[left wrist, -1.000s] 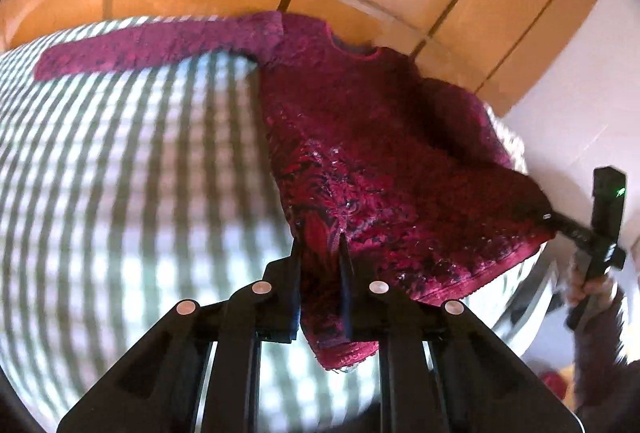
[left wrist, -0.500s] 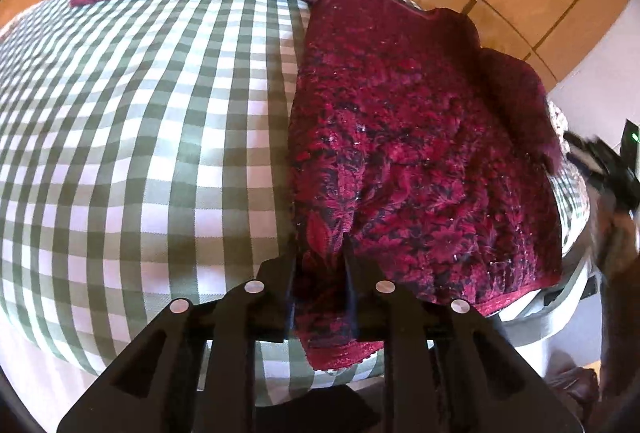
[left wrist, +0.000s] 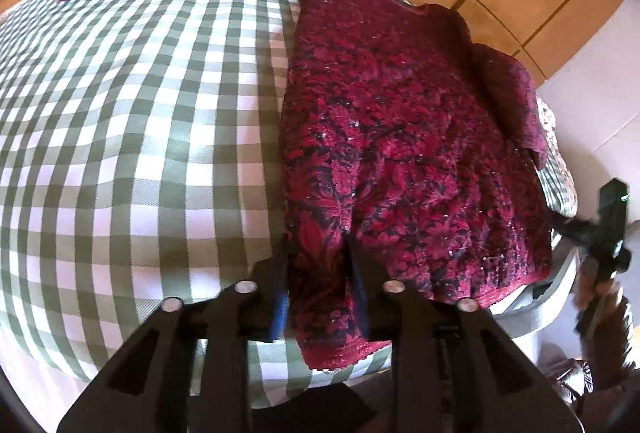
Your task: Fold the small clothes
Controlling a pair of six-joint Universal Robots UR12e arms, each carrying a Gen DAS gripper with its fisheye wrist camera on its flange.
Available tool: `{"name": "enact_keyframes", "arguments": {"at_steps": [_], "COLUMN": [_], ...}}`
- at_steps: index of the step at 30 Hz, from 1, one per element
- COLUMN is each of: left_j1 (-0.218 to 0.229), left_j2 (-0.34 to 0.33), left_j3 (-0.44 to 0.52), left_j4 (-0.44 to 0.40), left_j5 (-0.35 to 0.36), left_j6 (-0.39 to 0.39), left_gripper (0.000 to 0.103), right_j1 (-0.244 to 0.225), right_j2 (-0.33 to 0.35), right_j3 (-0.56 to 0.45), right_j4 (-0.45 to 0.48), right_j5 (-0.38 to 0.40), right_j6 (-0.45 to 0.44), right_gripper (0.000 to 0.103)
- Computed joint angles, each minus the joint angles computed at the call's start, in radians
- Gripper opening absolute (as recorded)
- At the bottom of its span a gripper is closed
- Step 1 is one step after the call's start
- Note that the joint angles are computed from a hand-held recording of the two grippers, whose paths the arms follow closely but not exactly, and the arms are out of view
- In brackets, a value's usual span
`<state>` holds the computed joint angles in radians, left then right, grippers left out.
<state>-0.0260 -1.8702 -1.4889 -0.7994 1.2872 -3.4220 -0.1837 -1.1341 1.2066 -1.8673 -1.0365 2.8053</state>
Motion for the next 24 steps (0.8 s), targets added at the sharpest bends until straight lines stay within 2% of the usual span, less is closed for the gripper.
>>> {"name": "enact_keyframes", "arguments": {"at_steps": [1, 2, 3, 7, 8, 10, 13, 15, 17, 18, 19, 20, 21, 24], "left_j1": [-0.001, 0.0, 0.002, 0.004, 0.0, -0.006, -0.027, -0.027, -0.016, -0.006, 0.004, 0.009, 0.015, 0.046], "left_j2": [0.0, 0.003, 0.004, 0.021, 0.024, 0.024, 0.009, -0.003, 0.0, 0.006, 0.012, 0.015, 0.018, 0.006], "left_j3": [0.001, 0.0, 0.0, -0.007, -0.006, -0.005, 0.012, 0.023, 0.015, 0.007, -0.001, -0.006, -0.01, 0.006], "left_j4": [0.003, 0.012, 0.02, 0.075, 0.07, 0.043, -0.036, -0.066, -0.04, -0.008, 0.028, 0.053, 0.094, 0.128], "left_j5": [-0.001, -0.009, -0.02, -0.085, -0.094, -0.112, -0.086, -0.07, -0.086, -0.097, -0.104, -0.092, -0.054, 0.016], "left_j6": [0.001, 0.004, 0.006, 0.04, 0.061, 0.084, 0.136, 0.109, 0.078, 0.057, 0.031, 0.01, -0.032, -0.159], "left_gripper": [0.018, 0.016, 0.015, 0.015, 0.015, 0.014, 0.015, 0.019, 0.026, 0.037, 0.043, 0.057, 0.064, 0.064], "right_j1": [0.016, 0.025, 0.026, 0.017, 0.016, 0.028, 0.031, 0.037, 0.022, 0.019, 0.017, 0.014, 0.012, 0.011], "right_j2": [0.004, 0.008, 0.014, -0.004, -0.01, -0.008, -0.003, -0.008, -0.028, -0.032, -0.036, -0.046, -0.054, -0.059], "right_j3": [0.002, -0.009, -0.025, -0.043, -0.043, -0.034, -0.018, 0.015, 0.056, 0.058, 0.063, 0.077, 0.087, 0.077], "right_j4": [-0.032, -0.04, -0.039, -0.168, -0.198, -0.244, -0.172, -0.172, -0.219, -0.225, -0.246, -0.29, -0.32, -0.332], "right_j5": [-0.051, -0.061, -0.049, -0.023, -0.045, -0.142, -0.231, -0.285, -0.263, -0.256, -0.253, -0.251, -0.238, -0.152], "right_j6": [-0.007, -0.03, -0.041, -0.069, -0.08, -0.106, -0.119, -0.11, -0.089, -0.074, -0.054, -0.023, -0.005, 0.002], "right_gripper": [0.042, 0.026, 0.02, 0.019, 0.019, 0.019, 0.019, 0.032, 0.037, 0.05, 0.056, 0.064, 0.067, 0.075]}}
